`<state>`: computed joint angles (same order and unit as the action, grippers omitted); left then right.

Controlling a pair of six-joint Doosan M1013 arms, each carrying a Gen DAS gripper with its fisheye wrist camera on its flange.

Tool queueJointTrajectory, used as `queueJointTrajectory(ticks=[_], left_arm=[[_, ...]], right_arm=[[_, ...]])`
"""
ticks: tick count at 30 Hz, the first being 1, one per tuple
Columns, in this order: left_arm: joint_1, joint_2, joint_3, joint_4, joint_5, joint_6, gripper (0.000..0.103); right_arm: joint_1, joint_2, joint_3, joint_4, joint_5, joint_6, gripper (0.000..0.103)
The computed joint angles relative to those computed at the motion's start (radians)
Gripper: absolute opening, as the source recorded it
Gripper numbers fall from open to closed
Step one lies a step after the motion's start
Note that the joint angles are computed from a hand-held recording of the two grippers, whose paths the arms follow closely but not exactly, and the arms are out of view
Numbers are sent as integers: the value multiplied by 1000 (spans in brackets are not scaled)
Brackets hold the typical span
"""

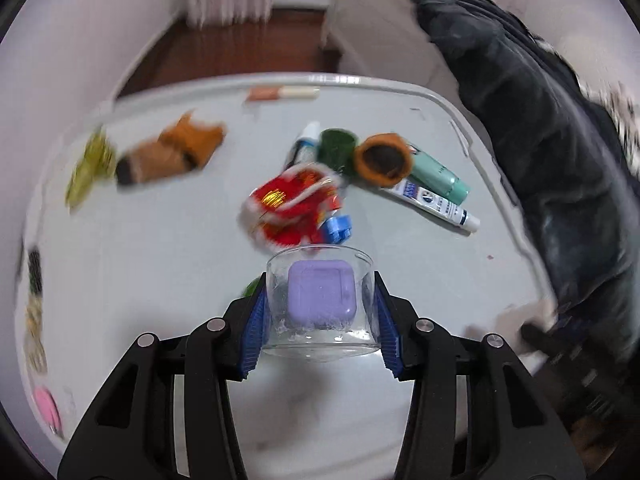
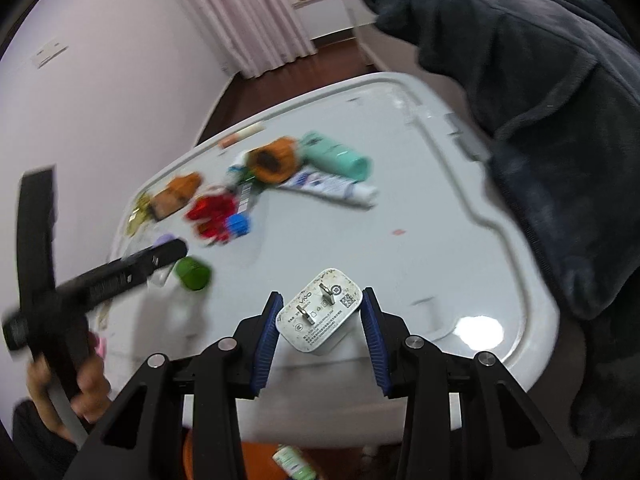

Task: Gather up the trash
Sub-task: 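Move both tools over the orange bucket and release the charger and glass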

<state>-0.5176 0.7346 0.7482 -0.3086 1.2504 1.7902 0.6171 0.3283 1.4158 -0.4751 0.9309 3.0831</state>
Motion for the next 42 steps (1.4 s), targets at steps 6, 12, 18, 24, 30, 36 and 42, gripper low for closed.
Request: queueJointTrajectory(ticks=[6, 12, 18, 24, 30, 36, 42], left_arm=[[28, -181, 261, -36, -294, 180, 47], [69, -348, 535, -215, -489, 400, 47], [110, -425, 674, -220, -419, 441, 47], [129, -438, 711, -172, -323, 422, 47], [113, -421, 701, -84, -215, 408, 64], [97, -408, 694, 0, -187, 344, 80], [95, -402, 664, 3, -254, 339, 80]], right_arm=[[51, 32, -64, -4, 5, -87, 40], [110, 58, -104, -27, 14, -169, 40], [157, 60, -103, 26, 12, -216, 40], [177, 64, -97, 106, 19, -281, 40], [169, 77, -92, 229, 4, -372, 51], [168, 65, -75, 196, -9, -328, 61], [128, 82, -136, 102, 34, -405, 61]])
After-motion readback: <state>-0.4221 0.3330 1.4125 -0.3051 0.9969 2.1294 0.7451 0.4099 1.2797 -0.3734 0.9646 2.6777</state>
